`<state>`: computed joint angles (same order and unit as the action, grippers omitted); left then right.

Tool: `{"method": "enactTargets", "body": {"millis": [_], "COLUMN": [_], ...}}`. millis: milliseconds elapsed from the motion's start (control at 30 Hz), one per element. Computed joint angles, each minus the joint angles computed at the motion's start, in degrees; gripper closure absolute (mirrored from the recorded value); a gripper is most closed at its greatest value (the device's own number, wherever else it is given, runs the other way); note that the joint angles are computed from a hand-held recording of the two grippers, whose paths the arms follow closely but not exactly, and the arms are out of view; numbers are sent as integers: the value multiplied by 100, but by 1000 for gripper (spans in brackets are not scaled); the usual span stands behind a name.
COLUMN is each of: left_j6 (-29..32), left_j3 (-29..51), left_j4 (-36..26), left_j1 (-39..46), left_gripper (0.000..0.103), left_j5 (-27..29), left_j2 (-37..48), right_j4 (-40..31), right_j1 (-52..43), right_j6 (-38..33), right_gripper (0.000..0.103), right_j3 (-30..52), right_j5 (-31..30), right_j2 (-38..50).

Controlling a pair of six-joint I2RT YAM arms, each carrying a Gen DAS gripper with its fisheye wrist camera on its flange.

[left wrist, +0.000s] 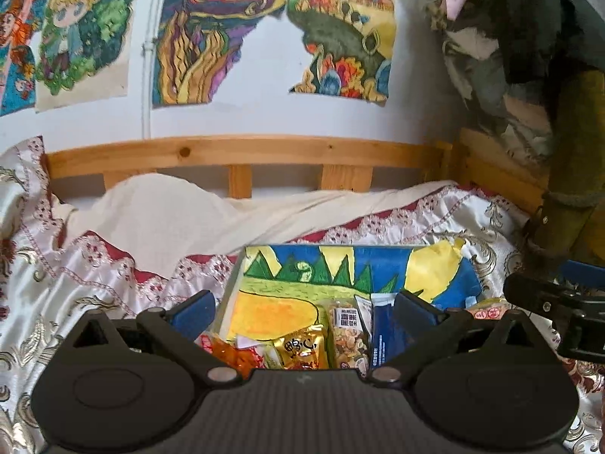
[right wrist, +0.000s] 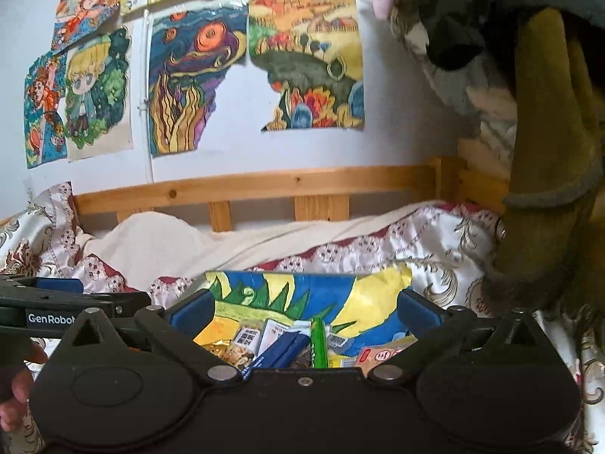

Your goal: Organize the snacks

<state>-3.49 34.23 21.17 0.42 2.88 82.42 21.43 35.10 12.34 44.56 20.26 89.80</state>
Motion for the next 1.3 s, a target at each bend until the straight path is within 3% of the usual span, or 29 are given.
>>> {"method": "enactTargets", "body": {"millis": [300, 500, 700, 900, 1300], "left_j6": [-253, -272, -86, 157, 417], "left_j3": [-1068, -1743, -2245, -2320, -2440], "left_j4": [571, 74, -989, -2381, -4527], "left_j1": [-89, -65, 251, 850, 2525], "left_gripper": [0, 0, 0, 0, 0], "left_j5": [-447, -490, -369, -24, 1271], "left_j2": [-1108, -2321, -3969, -5330, -7451], "right_j4": [-200, -558, -1094, -1609, -3087], "right_j1": [469, 1114, 1875, 2680, 3887], "right_j6": [312, 421, 839, 1123, 2460], "right_gripper": [1, 1, 1, 1, 1], "right_j3": [-734, -1165, -1326, -1247, -1094], "right_j5": [659, 1290, 1954, 2723, 3263], "right_j2": [-1051, -1924, -2542, -2625, -2805]}}
